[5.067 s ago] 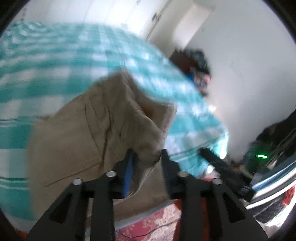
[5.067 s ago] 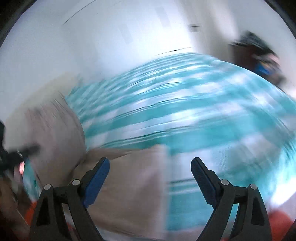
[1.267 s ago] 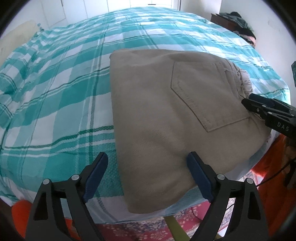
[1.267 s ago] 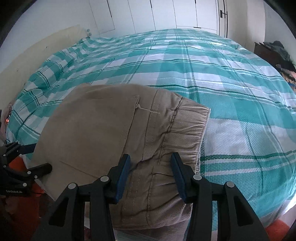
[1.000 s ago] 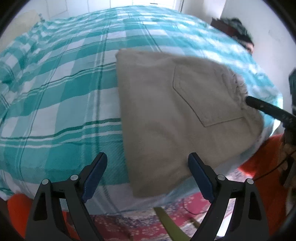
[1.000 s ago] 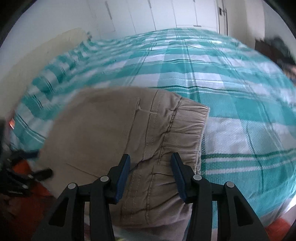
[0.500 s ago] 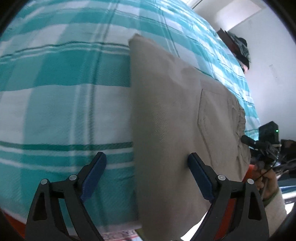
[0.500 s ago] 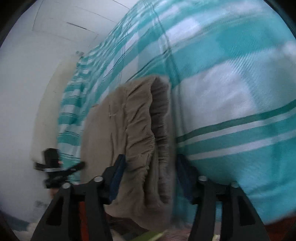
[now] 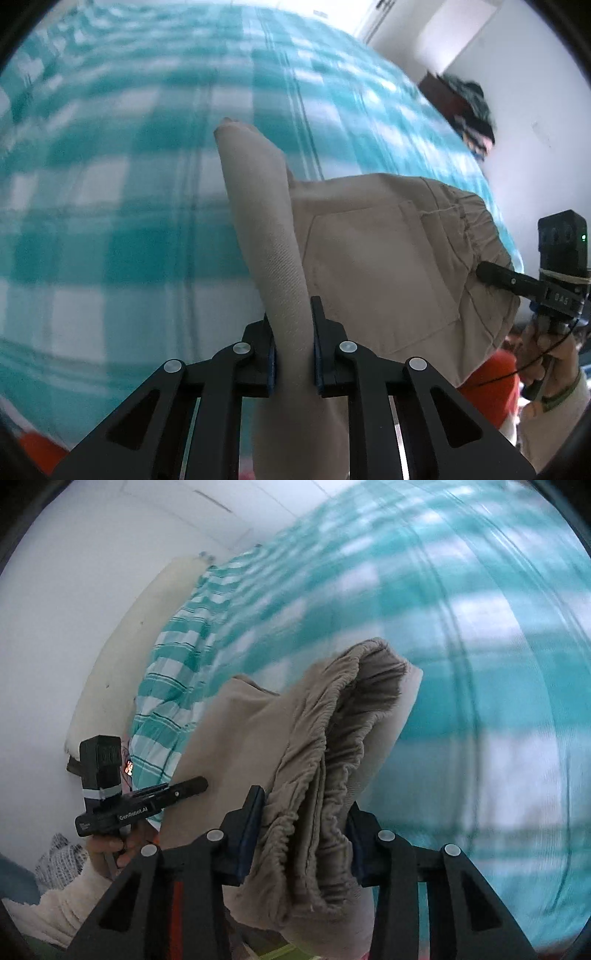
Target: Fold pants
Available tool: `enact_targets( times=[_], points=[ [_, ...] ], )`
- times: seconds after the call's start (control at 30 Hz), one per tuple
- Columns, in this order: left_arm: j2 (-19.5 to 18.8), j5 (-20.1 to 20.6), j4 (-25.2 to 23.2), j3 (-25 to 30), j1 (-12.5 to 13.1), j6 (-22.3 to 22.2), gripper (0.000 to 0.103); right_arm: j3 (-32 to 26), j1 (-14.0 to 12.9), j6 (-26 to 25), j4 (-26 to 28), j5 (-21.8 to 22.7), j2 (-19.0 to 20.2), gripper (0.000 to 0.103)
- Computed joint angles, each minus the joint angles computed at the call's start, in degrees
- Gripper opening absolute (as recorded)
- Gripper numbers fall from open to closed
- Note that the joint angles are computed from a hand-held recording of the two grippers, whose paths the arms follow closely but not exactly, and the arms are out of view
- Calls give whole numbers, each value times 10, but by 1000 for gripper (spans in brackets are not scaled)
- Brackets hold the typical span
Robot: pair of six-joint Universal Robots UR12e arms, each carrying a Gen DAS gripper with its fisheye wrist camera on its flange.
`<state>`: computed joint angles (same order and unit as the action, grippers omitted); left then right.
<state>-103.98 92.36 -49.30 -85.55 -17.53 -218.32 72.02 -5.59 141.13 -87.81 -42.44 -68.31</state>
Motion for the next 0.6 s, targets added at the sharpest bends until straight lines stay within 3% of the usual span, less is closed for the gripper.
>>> enact_targets(
  times=[0.13,0.23,0.3,0.33,0.37,0.43,0.47,0.5,0.6],
  points=[
    [-8,31,15,21,27,15,13,-69,30,23,-33,15,43,41],
    [-35,86,8,60,40,45,16,-130,53,56,-69,22,86,41],
    [-50,136,-12,76,41,62,29,-171,66,87,-96,14,117,43],
    [-60,185,-29,84,37,65,49,-186,69,94,-96,5,128,45],
    [-63,223,-38,86,32,62,67,-204,74,106,-101,-23,141,51],
    [-65,322,-42,69,14,53,83,-202,85,137,-158,-119,144,75],
    [-63,340,-34,58,9,50,89,-181,88,146,-206,-172,134,90],
    [-55,353,-31,42,3,44,90,-158,88,141,-239,-202,123,96],
    [-40,373,-65,20,-18,8,95,-96,84,111,-288,-250,88,98]
  ],
)
